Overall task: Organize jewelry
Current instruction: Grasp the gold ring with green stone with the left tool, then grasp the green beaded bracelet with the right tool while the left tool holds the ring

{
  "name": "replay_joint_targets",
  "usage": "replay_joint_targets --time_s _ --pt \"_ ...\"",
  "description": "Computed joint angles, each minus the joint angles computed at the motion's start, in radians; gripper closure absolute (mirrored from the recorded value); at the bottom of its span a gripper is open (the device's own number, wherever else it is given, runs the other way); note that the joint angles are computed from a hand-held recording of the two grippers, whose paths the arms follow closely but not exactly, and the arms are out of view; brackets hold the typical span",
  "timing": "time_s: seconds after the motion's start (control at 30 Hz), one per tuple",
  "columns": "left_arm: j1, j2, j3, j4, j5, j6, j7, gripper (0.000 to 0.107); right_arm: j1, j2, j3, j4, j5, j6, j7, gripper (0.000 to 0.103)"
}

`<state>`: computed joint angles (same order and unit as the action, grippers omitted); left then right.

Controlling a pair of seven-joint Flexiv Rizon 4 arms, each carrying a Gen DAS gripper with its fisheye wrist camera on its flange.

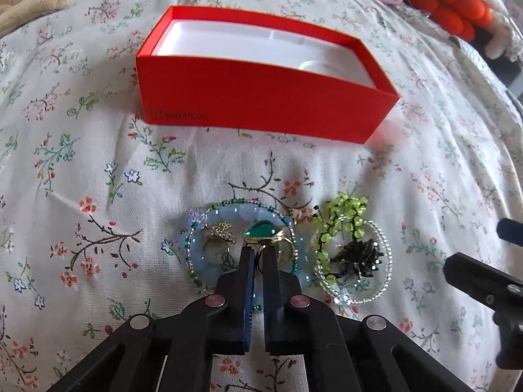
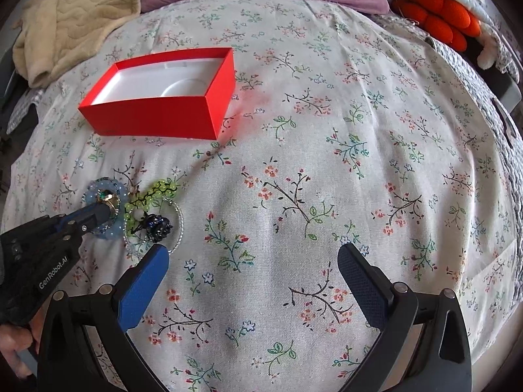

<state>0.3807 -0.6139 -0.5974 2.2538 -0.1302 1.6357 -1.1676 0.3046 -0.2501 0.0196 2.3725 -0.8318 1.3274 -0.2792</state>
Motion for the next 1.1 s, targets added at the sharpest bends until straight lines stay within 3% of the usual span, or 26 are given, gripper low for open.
replay_joint_targets --time_s 0.2,0.4,0.57,0.83,1.1 --pt "0.092 0.014 -0.08 0.038 0.02 0.014 0.006 0.107 -0.002 -0.017 0.005 -0.011 0.031 0.053 -0.028 0.001" --pt "0.223 0.023 -0.184 0.078 0.058 0.021 -0.007 0.107 -0.047 -0.077 0.101 -0.074 0.267 0.118 -0.212 0.029" --pt "0.251 0.025 -0.191 0.077 0.071 0.013 -0.022 0.107 -0.072 -0.141 0.18 -0.15 0.426 0.124 -0.336 0.055" --pt "0.265 0.023 -0.177 0.082 0.076 0.013 -0.023 0.107 -0.056 -0.215 0.222 -0.252 0.579 0.077 -0.447 0.07" --pt "0.248 0.022 -0.153 0.07 0.066 0.004 -0.018 0.107 0.02 -0.232 0.162 -0.281 0.63 0.047 -0.496 0.096"
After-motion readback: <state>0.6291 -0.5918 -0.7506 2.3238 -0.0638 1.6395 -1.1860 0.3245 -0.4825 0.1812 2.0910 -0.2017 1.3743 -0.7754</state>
